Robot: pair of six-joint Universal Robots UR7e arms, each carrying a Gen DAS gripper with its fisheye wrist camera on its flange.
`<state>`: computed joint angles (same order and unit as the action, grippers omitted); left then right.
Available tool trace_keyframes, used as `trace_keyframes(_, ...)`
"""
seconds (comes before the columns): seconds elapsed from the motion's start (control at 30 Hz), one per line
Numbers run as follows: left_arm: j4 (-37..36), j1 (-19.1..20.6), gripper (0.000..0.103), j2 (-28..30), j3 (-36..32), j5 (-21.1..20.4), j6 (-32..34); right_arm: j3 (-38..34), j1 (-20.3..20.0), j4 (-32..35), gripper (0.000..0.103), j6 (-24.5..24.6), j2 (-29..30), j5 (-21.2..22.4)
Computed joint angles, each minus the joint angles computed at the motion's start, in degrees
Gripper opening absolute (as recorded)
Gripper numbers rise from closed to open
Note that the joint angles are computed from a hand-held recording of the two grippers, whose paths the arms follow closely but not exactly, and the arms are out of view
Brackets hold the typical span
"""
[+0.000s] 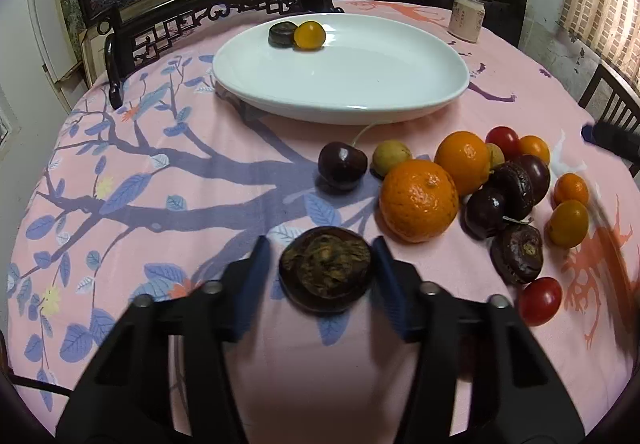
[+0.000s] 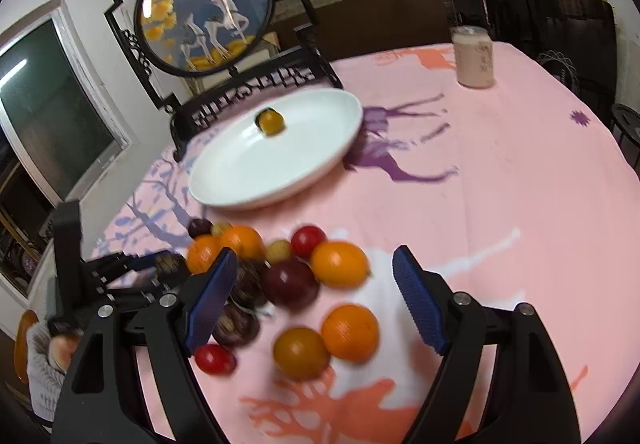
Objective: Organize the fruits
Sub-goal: 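Grasp a dark brown fruit with the left gripper while the right grasps an orange mandarin, then lower both held fruits onto the white plate and open both grippers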
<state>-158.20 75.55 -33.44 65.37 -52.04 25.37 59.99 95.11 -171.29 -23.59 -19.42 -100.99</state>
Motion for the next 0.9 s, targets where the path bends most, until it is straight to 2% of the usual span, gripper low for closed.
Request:
trace_keyframes(0.07,0.2,0.0,0.047,-0.2,0.1,-0.6,-0.3,1.0,-0.5,0.4,0.077,1.0,-0.6,-0.5)
trace_keyframes(0.1,0.3,0.1,0.047,-0.4,0.1,-0.9,-0.5,1.2,-0.8,1.3,0.067,1.9,-0.8,-0.6)
trace_keyframes(0.17,0.2,0.1,0.047,-0.6,0.3,-1.1,-0.7,1.6,-1.4,3.1,0.059,3.2,-1.3,-0.3)
trace_keyframes(0.2,0.2,0.1,0.047,-0.6,0.3,-1.3,-0.8,1.9,-1.8,4.3,0.051,3.9,-1.6,0.1)
trace_keyframes(0.47,0.6,0.1,0.047,-0.2,-0.1,-0.3,-1.0,0.9,-2.9,9.9,0.046,6.5,-1.5,3.1)
trace_keyframes(0.53,0.5,0.1,0.047,-0.1,-0.1,-0.2,-0.8,0.6,-3.4,11.4,0.038,8.5,-1.8,4.2)
trace_keyframes(0.63,0.3,0.1,0.047,-0.1,-0.2,-0.1,-0.5,0.4,-3.8,12.6,0.037,9.5,-2.0,5.4)
trace_keyframes(0.73,0.2,0.2,0.047,-0.2,-0.1,-0.8,-0.8,1.2,-3.9,11.4,0.036,9.5,-2.3,5.9)
trace_keyframes(0.9,-0.6,-0.2,0.047,-0.9,-1.6,-4.3,-3.3,1.5,-2.8,3.7,0.036,7.8,-2.2,5.0)
